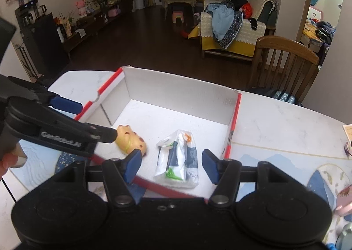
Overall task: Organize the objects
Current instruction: 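Open both tools to drop the toy and bag into the box, then withdraw both tools from the box back over the scattered items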
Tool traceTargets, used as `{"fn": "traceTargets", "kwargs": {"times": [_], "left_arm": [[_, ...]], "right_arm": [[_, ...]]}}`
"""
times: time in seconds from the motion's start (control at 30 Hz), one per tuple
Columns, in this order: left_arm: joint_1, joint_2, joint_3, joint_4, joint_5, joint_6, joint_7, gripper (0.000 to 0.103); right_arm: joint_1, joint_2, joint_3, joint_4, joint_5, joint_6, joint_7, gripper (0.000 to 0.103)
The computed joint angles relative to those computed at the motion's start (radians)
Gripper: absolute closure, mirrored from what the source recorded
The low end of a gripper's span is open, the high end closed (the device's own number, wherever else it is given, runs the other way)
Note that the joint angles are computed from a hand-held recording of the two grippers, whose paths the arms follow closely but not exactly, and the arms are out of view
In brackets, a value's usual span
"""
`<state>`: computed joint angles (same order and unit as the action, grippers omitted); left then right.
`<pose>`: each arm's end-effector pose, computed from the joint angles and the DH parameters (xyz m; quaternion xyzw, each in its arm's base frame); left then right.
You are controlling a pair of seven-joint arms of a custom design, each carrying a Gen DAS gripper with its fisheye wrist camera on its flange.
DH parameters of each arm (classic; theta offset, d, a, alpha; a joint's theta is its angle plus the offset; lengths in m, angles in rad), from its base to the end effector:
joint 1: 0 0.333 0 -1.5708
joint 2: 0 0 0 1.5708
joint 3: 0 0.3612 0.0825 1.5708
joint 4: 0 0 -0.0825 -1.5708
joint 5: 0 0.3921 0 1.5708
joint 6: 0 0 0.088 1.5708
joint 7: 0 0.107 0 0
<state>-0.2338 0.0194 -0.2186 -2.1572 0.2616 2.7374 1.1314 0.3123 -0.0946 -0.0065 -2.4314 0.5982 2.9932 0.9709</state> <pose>0.5260 -0.2660 0.4925 -0.5979 0.7487 -0.2323 0.1674 0.5025 0.1165 0.4480 -0.7695 0.5429 -0.1666 0.2923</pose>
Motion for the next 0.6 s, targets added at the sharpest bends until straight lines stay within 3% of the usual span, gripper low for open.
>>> {"fn": "traceTargets", "kwargs": {"times": [0.13,0.47,0.6], "left_arm": [[0.002,-0.081,-0.009,-0.082,0.052,0.04,-0.036,0.02],[0.026,-0.256,-0.064,-0.259,0.034,0.142,-0.087,0.02],[0.039,-0.32,-0.09,-0.322,0.03,0.165,-0.121,0.02]], "right_arm": [[0.014,-0.063,-0.008,-0.049,0.0,0.0,-0.009,0.041],[0.134,-0.197,-0.101,-0.165,0.028,0.042,-0.041,0.032],[0.132,-0.246,-0.098,-0.209,-0.02,0.044,0.01,0.029]]}}
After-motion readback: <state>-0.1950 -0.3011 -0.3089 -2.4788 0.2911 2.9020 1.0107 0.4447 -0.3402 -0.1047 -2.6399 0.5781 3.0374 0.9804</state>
